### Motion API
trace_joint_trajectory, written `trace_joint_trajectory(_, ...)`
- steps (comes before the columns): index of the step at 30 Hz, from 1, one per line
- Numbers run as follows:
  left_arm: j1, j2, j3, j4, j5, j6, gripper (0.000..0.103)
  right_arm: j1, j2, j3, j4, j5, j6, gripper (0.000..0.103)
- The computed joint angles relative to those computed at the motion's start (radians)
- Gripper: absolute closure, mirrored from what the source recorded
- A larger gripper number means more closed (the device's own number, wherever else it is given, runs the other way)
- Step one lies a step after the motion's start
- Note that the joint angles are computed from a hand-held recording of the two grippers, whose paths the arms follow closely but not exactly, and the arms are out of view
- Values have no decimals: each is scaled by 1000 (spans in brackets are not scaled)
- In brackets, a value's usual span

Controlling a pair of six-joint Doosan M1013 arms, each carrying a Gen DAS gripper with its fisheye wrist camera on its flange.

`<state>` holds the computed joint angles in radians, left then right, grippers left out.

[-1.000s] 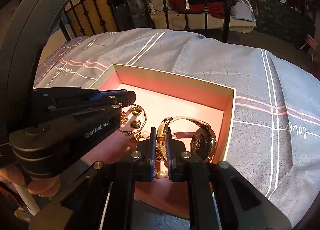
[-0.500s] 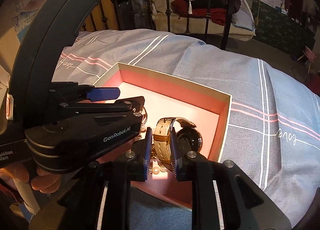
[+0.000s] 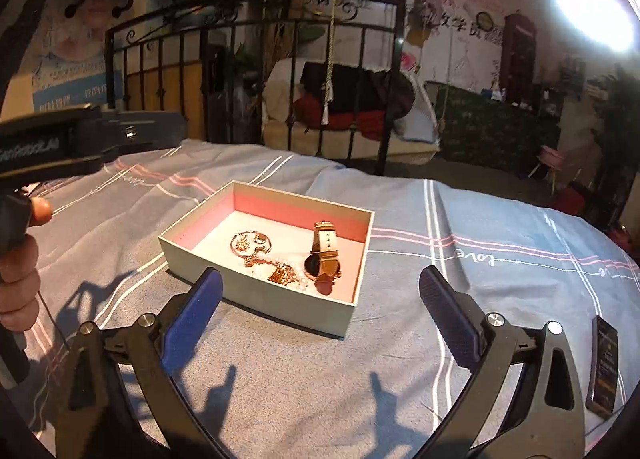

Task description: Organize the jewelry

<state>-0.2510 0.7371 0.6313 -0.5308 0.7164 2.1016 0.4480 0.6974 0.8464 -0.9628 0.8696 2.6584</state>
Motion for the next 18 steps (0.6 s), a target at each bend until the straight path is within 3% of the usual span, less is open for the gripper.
trace_joint_trajectory(2, 2, -55, 110, -53, -94, 71, 7, 13, -31, 62, -125, -11, 156, 6)
trace_joint_trajectory(7, 5, -101, 202, -103, -163, 158, 7, 39, -90, 152, -344, -26, 403, 6)
trace_joint_trajectory(18, 1, -107, 217, -65, -161, 117, 7, 44, -97, 147, -366, -38, 396, 6)
